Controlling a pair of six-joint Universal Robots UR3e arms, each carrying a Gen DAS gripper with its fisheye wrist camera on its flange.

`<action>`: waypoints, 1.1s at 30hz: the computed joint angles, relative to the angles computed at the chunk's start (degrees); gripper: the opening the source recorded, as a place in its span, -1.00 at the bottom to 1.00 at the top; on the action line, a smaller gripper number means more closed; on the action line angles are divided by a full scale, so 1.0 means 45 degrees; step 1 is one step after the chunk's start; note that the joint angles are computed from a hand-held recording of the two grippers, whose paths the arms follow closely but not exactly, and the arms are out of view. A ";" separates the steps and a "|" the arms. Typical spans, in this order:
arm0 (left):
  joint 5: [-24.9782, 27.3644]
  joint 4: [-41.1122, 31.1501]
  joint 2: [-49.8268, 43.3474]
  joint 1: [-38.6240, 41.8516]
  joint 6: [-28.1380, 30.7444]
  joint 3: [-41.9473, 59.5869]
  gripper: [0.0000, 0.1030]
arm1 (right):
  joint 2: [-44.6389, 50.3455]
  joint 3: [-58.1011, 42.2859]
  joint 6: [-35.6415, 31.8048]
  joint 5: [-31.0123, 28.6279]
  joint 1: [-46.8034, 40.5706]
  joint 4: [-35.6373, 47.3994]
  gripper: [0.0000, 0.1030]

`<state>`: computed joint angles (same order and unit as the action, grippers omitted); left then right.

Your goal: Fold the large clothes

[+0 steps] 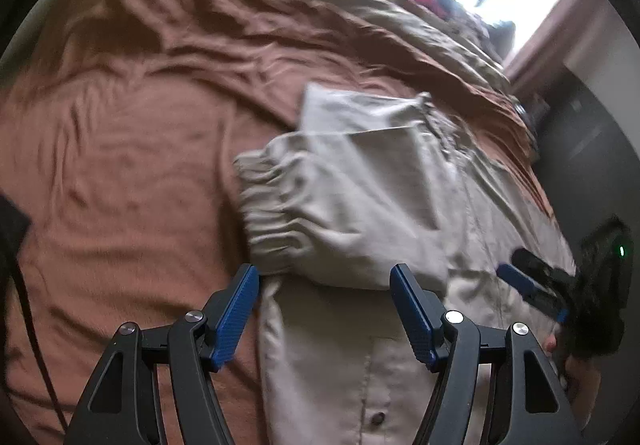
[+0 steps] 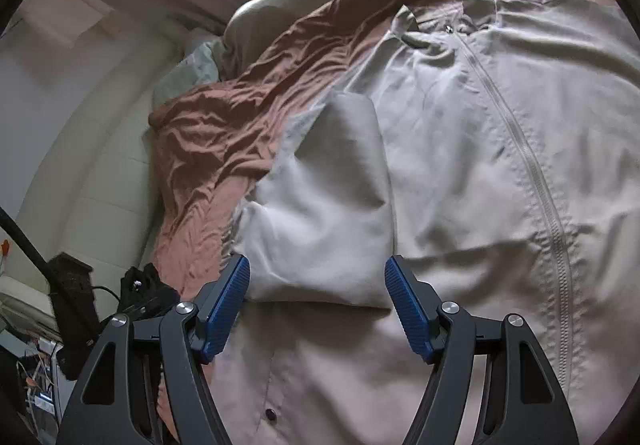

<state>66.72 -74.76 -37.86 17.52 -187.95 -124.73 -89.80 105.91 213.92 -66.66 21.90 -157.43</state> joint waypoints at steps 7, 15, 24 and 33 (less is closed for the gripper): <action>-0.1271 0.2030 -0.0460 0.1690 -0.0192 -0.2912 0.35 | -0.0233 0.0232 0.0284 0.0223 -0.0655 0.0430 0.33; 0.0854 0.6370 -0.3569 -0.0903 -0.2199 -0.2210 -0.60 | -0.0822 0.1229 0.0754 0.1231 -0.1836 0.0026 0.33; 0.2878 0.6344 -0.6010 -0.4746 -0.3063 0.2793 -0.82 | -0.2430 0.2887 0.0916 0.2098 -0.3064 -0.0387 0.33; 0.4419 0.7021 -1.0599 -0.8753 -0.4061 0.7527 -0.84 | -0.6107 0.4779 -0.0679 0.4068 -0.6210 0.2095 0.33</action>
